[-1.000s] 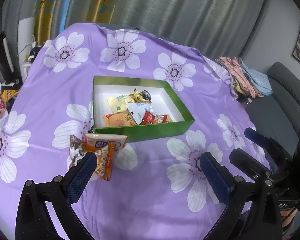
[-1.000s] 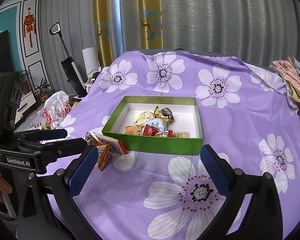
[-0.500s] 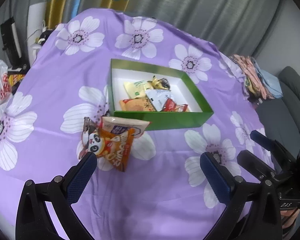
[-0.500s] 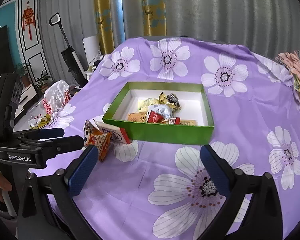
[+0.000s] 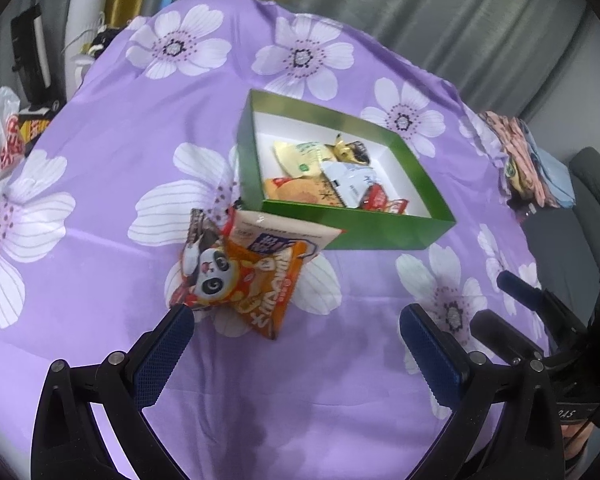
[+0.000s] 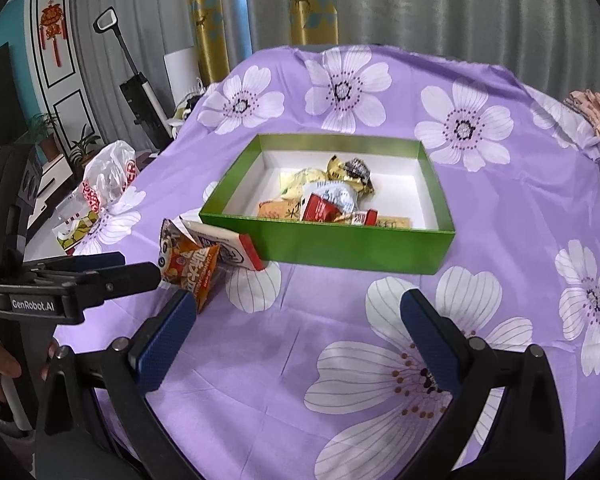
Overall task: Organize snacks
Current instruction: 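Withdraw the right gripper and move it to the orange panda snack bag, then close the right gripper on the orange panda snack bag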
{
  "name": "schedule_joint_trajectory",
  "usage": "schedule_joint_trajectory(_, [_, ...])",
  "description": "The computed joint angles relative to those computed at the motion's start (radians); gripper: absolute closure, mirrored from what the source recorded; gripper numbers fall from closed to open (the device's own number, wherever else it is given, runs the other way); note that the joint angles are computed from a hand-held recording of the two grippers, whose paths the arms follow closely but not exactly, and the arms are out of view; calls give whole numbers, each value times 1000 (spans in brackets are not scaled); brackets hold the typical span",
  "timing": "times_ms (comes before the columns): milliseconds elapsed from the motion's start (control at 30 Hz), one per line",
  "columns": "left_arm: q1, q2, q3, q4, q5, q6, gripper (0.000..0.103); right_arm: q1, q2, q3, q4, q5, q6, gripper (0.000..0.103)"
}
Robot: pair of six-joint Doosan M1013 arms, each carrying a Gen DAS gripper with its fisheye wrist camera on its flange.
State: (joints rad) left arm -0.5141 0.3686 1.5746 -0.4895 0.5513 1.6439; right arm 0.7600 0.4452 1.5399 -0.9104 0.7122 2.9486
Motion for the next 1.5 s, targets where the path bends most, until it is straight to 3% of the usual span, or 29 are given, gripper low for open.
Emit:
schedule_joint_trajectory(233, [20, 24, 4, -12, 16, -12, 1, -25, 31, -10, 131, -76, -103, 0])
schedule_joint_trajectory(433, [38, 31, 23, -67, -28, 26, 1, -44, 65, -23, 270, -173, -228, 0])
schedule_joint_trajectory(667, [56, 51, 19, -209, -59, 204, 1, -62, 110, -55, 434, -272, -386, 0])
schedule_joint_trajectory(900, [77, 83, -5, -344, -42, 349, 1, -82, 152, -97, 576, -363, -516, 5])
schedule_joint_trajectory(1067, [88, 102, -24, -427, -5, 430, 1, -86, 180, -131, 679, -366, -625, 21])
schedule_joint_trajectory(1267, [95, 111, -30, -454, 10, 433, 3, -93, 196, -156, 758, -352, -712, 34])
schedule_joint_trajectory(1400, [96, 115, -35, -444, 26, 424, 29, -98, 205, -169, 806, -342, -784, 47])
schedule_joint_trajectory(1500, [94, 115, -36, -430, 30, 409, 32, -97, 215, -184, 807, -327, -804, 56])
